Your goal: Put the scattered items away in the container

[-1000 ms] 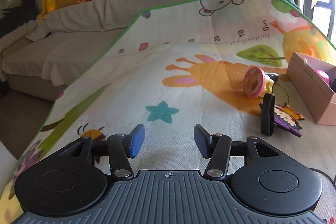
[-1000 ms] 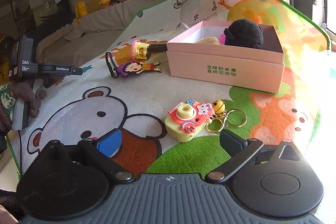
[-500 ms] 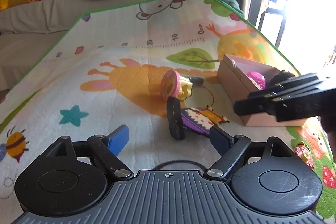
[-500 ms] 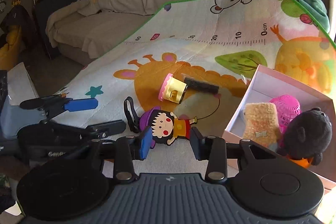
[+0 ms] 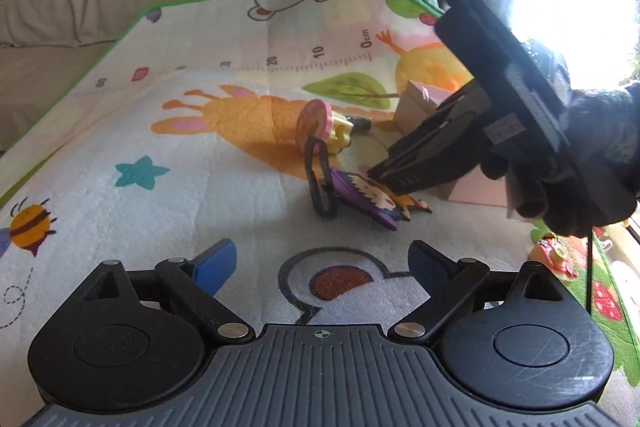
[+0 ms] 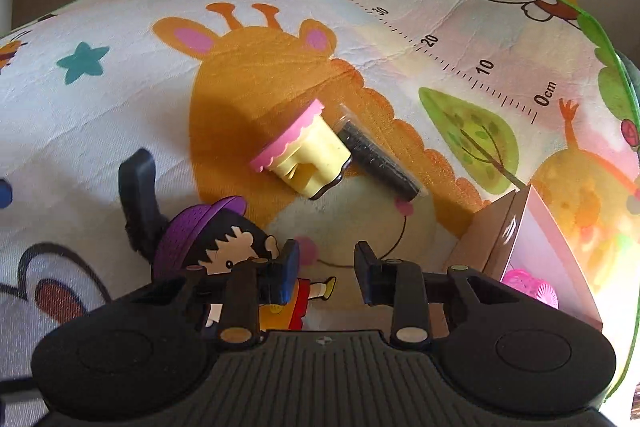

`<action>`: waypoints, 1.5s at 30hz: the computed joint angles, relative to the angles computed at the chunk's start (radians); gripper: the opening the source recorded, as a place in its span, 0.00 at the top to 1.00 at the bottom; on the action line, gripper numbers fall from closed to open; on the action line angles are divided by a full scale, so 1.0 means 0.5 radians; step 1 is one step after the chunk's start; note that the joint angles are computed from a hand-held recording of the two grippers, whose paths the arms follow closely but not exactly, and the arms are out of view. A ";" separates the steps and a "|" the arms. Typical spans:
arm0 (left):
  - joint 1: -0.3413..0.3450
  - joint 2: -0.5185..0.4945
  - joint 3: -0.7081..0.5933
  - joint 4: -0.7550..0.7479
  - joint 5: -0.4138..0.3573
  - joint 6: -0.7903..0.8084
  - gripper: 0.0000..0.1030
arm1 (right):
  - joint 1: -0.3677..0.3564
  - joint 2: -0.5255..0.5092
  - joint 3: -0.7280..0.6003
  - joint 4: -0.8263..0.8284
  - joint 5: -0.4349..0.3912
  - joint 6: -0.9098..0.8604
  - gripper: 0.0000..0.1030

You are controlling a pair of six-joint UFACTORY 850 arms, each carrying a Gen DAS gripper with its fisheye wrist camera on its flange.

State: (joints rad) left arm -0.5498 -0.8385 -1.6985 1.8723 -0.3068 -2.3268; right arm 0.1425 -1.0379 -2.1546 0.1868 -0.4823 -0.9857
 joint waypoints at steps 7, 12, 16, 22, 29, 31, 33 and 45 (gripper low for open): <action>-0.016 -0.007 -0.049 -0.390 -0.213 0.359 0.06 | -0.146 0.265 0.368 0.534 -0.437 -0.348 0.70; -0.036 -0.023 -0.110 -0.758 -0.434 0.716 0.06 | -0.269 0.466 0.723 0.951 -0.705 -0.759 0.68; -0.059 0.024 -0.069 -0.676 -0.327 0.681 0.05 | -0.374 0.596 0.958 1.251 -0.712 -1.002 0.63; -0.116 -0.187 -0.391 -1.136 -0.189 1.440 0.04 | -0.596 0.772 1.327 1.954 -0.422 -1.534 0.40; -0.121 -0.421 -0.755 -1.695 -0.358 1.981 0.04 | -0.793 0.842 1.551 2.579 -0.236 -1.931 0.27; -0.116 -0.431 -0.769 -1.759 -0.259 2.120 0.04 | -0.830 0.832 1.557 2.635 -0.271 -1.921 0.24; -0.120 -0.438 -0.769 -1.772 -0.151 2.235 0.04 | -0.848 0.819 1.551 2.666 -0.291 -1.905 0.22; -0.184 -0.466 -0.784 -1.844 0.080 2.509 0.03 | -0.818 0.796 1.544 2.783 -0.252 -2.066 0.16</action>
